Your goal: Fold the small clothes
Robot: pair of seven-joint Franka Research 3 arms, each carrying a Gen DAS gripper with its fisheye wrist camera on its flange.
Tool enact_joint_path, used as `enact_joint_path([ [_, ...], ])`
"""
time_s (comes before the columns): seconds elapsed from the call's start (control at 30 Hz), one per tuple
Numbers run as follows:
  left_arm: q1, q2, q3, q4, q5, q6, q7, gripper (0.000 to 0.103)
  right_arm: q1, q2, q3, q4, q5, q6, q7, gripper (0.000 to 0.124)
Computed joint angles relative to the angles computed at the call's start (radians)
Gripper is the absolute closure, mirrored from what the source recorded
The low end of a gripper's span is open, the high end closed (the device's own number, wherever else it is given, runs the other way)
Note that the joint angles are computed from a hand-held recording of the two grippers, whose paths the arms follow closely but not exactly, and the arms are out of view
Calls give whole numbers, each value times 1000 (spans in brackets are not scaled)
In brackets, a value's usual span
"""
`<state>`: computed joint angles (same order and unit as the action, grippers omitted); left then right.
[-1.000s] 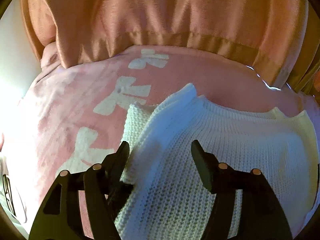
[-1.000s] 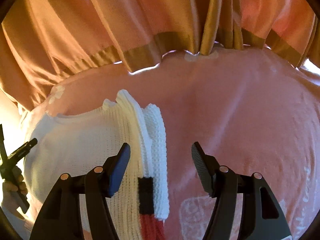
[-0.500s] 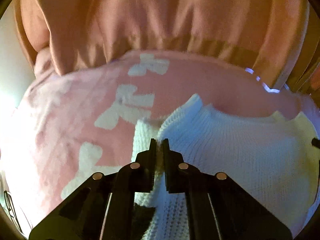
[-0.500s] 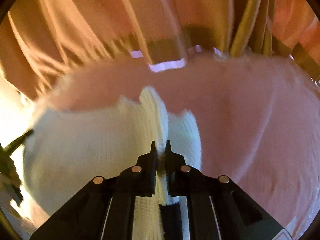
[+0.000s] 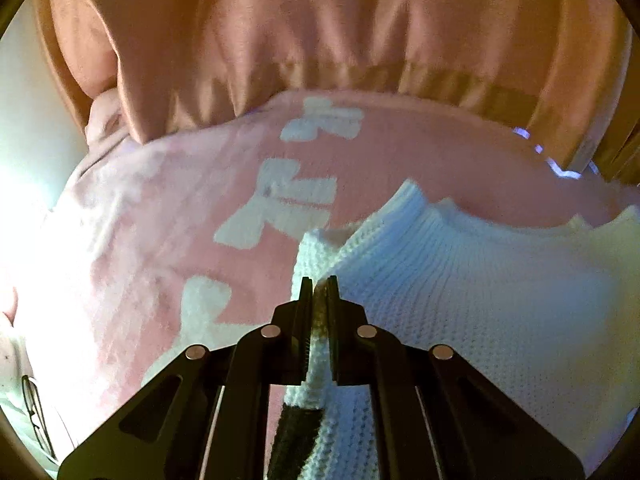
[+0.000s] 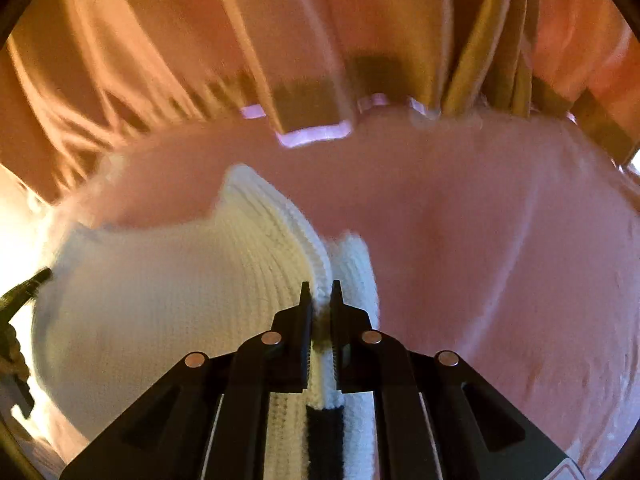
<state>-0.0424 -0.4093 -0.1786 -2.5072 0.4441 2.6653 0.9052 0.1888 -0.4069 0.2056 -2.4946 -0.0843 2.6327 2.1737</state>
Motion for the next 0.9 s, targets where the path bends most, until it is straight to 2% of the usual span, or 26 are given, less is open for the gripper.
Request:
enact_joint_path([
  [0.07, 0, 12, 1, 4, -6, -11, -3, 97, 5, 9, -18, -14, 36, -2, 11, 113],
  [0.13, -7, -13, 0, -5, -3, -4, 1, 97, -7, -34, -1, -25, 13, 16, 28, 113],
  [0.2, -18, -52, 0, -23, -5, 10, 8, 95, -34, -103, 42, -49, -45, 55, 56, 101],
  [0.3, -40, -74, 8, -36, -31, 16, 33, 93, -24, -148, 48, -72, -33, 77, 38, 85],
  [0.5, -29, -15, -7, -1, -37, 10, 26, 91, -15, -27, 38, -5, -1, 47, 10, 83],
  [0.6, -20, 20, -17, 22, -23, 5, 4, 75, -5, 26, 26, 19, 3, 39, 2, 81],
  [0.63, -21, 26, -16, 24, -21, 8, 2, 75, -6, 36, 28, 22, -7, 40, 8, 81],
  [0.7, -36, 48, -5, 34, -35, 17, 20, 76, -13, 74, 30, 46, -43, 41, 14, 83],
  [0.73, -42, 57, -1, 39, -43, 16, 30, 87, -11, 86, 27, 52, -54, 43, 18, 87],
  [0.77, -59, 64, 14, 41, -69, 22, 60, 97, -6, 97, 20, 61, -54, 43, 17, 106],
  [0.8, -66, 67, 18, 43, -84, 22, 72, 103, 5, 105, 8, 70, -44, 42, 6, 116],
  [0.9, -27, 29, -14, 33, -33, 46, 6, 103, 26, 70, -6, 59, -28, 131, -2, 116],
])
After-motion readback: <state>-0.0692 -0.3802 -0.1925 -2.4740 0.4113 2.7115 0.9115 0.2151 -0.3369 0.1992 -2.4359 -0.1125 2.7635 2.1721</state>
